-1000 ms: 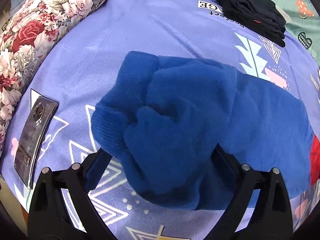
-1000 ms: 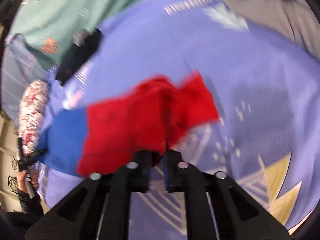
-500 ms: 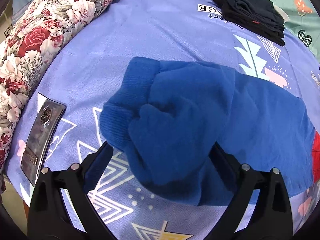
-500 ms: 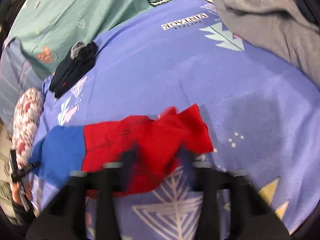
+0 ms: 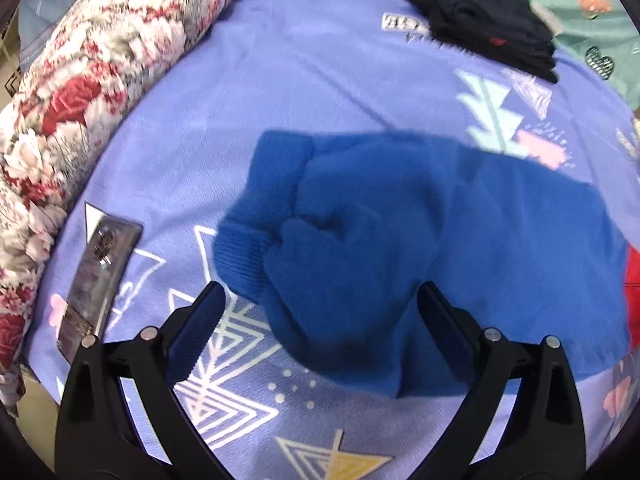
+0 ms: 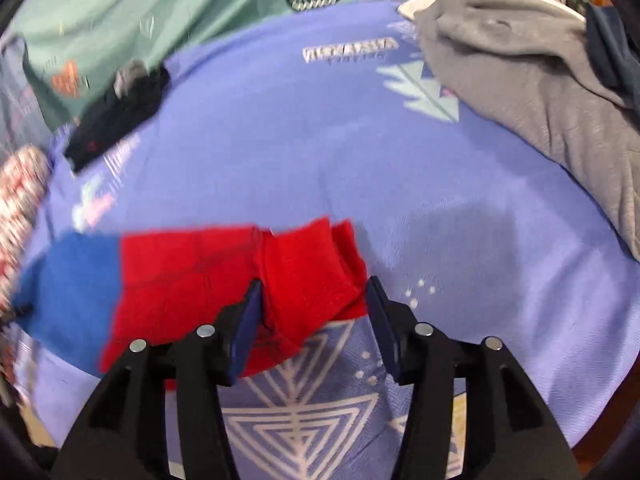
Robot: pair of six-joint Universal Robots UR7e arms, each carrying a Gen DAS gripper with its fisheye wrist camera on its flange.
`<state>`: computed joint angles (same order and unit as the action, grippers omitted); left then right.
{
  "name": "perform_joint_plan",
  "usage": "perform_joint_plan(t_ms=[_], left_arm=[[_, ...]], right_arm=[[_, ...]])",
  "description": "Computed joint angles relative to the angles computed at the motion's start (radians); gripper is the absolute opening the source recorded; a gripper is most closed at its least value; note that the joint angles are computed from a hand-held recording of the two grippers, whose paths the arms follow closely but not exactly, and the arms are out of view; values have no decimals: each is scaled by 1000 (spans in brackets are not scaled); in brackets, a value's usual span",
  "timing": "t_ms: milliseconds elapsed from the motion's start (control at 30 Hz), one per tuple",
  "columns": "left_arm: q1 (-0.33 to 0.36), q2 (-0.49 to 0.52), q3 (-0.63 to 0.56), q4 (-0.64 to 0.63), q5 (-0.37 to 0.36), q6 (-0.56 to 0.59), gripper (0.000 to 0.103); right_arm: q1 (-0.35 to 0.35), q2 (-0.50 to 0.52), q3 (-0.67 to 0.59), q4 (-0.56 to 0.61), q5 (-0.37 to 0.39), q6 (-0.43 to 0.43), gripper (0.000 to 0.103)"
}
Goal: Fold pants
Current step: 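Grasp the red cuff with the right tool and smooth it onto the folded pants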
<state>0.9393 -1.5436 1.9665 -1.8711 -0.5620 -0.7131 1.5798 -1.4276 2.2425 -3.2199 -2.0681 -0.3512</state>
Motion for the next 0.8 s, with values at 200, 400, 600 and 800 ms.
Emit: perform_joint_plan(t_ms=[200,400,600,800], left_arm=[[-33,7,5,-128,7,103,98],[-9,78,-6,-81,43,81,98],[30,81,-21,36,52,30,99],[21,48,-14,-49,24,66,100]], right_arm=[[88,97,-28,-146,58,-92,53],[125,248,-122,96,41,-14,45],[138,299,-188,298,-56,29,45],[235,360,-304,315,41,-70,45]])
